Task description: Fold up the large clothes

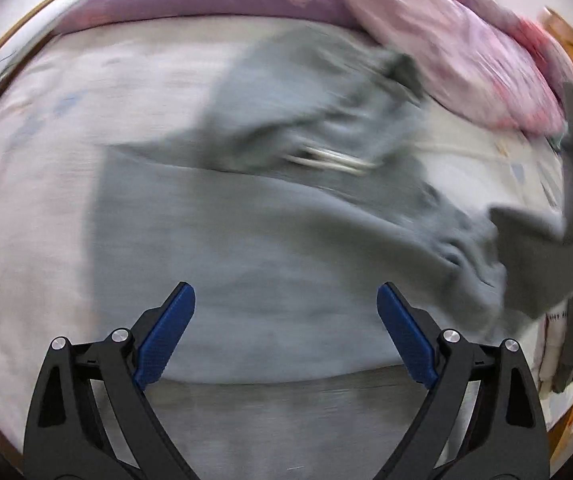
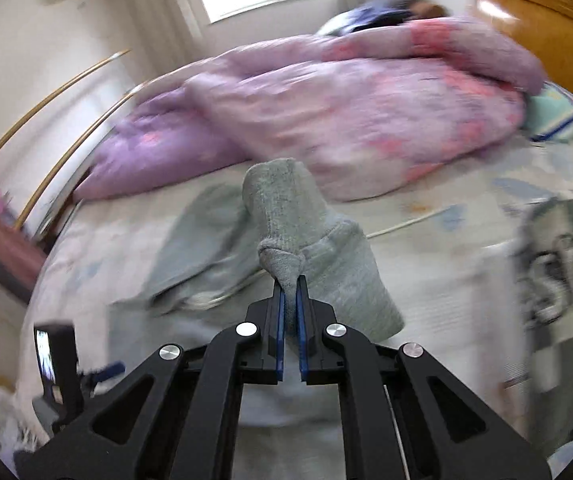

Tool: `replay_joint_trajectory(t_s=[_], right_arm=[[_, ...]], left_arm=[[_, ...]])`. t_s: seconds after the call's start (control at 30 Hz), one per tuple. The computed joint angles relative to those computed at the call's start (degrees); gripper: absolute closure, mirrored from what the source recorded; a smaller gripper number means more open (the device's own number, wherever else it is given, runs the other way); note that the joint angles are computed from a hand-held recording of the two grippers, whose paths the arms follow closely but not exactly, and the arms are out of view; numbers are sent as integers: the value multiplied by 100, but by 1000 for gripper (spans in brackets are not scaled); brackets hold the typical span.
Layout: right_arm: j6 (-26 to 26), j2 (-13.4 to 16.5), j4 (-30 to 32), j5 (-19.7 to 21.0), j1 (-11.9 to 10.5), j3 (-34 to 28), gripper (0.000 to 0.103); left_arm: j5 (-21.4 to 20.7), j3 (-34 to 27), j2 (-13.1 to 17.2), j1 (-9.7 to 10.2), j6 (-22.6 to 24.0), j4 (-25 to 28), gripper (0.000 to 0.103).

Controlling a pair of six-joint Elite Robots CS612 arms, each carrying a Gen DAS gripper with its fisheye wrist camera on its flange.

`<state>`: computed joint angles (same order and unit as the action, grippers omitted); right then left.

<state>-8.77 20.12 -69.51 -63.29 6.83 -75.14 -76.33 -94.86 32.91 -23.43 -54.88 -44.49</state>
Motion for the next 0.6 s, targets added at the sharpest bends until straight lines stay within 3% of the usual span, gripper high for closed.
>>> replay_joint_trajectory(t_s=[0.27,0.37,0.53,0.6], right_arm=[[-380,232,701,351,945,-190,94],[-614,263,1402,406,1224,-1,92],[-560,275,2289,704,1192,41,86],[-665,258,2521,926,1074,2,67]], left_arm=[[452,-940,55,446,-546,1151,11],[472,-1167,101,542,-635,1411,11],[402,-1476,224,587,-853,1492,11],[338,-1461,262,561,-914,1411,11]])
